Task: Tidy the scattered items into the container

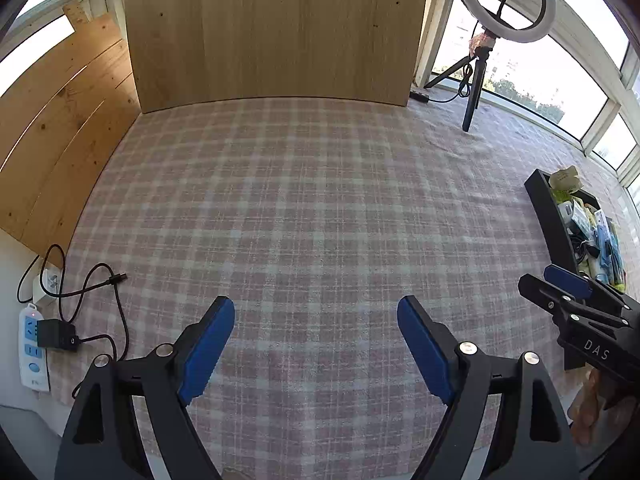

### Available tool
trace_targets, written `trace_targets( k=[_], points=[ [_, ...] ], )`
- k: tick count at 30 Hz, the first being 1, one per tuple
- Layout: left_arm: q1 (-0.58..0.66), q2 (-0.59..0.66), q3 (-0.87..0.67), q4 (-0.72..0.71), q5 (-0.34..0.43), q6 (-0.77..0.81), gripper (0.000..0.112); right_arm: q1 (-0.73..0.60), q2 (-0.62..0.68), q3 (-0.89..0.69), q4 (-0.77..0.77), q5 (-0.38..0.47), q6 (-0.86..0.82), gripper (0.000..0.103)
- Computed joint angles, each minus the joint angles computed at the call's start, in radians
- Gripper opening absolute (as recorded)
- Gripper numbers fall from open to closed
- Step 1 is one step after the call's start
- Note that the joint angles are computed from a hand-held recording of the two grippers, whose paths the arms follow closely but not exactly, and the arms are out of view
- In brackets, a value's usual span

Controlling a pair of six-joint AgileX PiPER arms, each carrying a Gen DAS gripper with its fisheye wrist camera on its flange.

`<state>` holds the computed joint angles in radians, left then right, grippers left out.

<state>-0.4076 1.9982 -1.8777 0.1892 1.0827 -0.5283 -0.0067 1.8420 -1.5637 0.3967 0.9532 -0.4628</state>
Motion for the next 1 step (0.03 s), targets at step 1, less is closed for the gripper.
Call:
trace_targets(
  k=[1],
  points=[
    [0.003,0.006,0.001,-0.002,-0.003,0.003,0.083,0.003,0.003,0.003,-0.005,-0.006,0.003,0.058]
  ],
)
